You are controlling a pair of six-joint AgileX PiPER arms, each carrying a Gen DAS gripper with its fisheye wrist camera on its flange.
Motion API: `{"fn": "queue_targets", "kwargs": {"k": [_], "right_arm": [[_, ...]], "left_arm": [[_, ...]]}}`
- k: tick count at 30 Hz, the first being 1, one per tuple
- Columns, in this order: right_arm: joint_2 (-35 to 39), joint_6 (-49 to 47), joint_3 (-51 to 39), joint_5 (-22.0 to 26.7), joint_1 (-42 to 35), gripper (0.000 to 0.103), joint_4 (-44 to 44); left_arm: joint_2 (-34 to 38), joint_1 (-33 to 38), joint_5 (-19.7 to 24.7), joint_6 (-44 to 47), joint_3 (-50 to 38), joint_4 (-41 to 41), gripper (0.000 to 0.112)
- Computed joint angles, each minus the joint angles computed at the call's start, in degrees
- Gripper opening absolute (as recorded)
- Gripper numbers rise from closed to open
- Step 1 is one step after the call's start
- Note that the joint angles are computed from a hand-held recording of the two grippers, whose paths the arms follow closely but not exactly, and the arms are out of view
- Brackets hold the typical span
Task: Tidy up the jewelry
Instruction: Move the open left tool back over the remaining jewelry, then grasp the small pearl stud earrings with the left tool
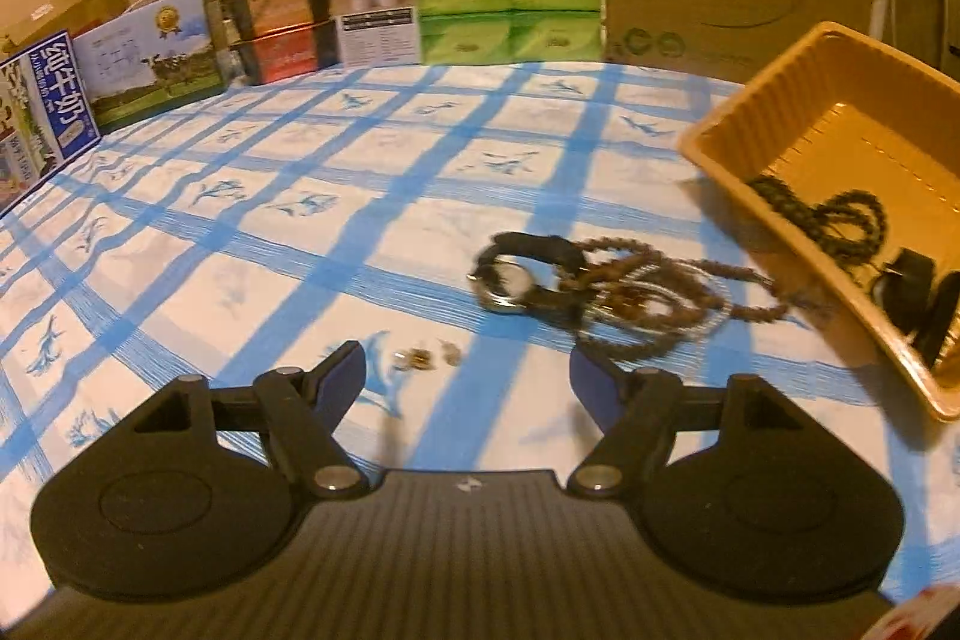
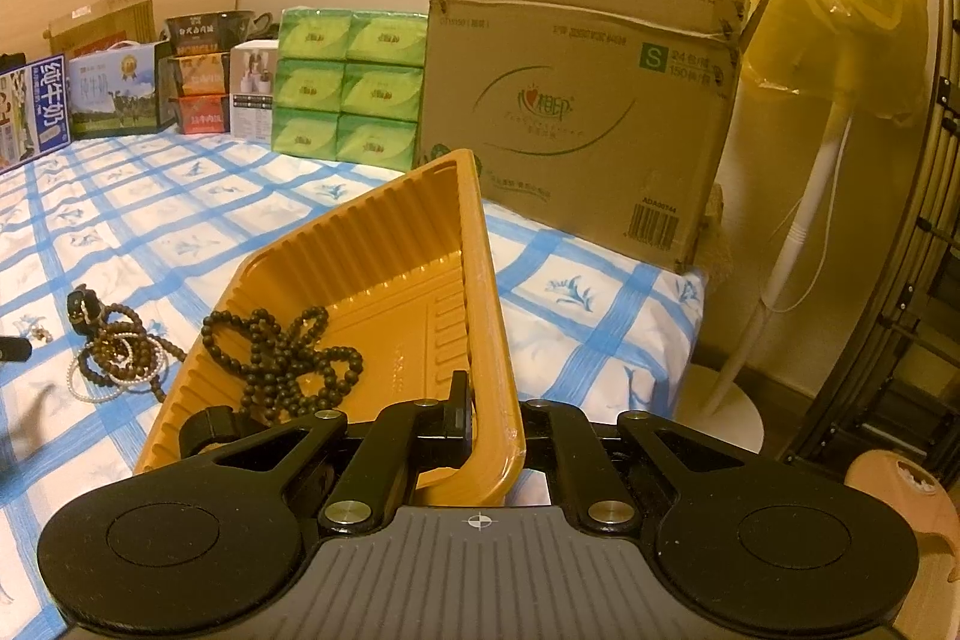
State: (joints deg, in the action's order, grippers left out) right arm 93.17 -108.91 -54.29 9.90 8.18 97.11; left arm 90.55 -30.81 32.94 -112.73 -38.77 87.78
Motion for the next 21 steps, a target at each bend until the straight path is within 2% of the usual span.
{"fn": "queue_targets", "kwargs": {"k": [3,11,21], "right_arm": [[0.2,-0.01,-0.09,-0.06,-0.1,0.006,-0.14],[0.62,2.6,-0.66,-0.37,-0.28,0.006,-3.09],[1.04,5.21,-1.2,-0.68,-0.29,0.006,-5.92]], "left_arm": [[0.51,1.79,0.1,-0.46,0.37,1.91,0.068],[4.27,5.65,-0.93,1.45,-0.98,2.0,0.042],[8.57,6.79,-1.38,-2.17,-3.17,6.03,0.035]]}}
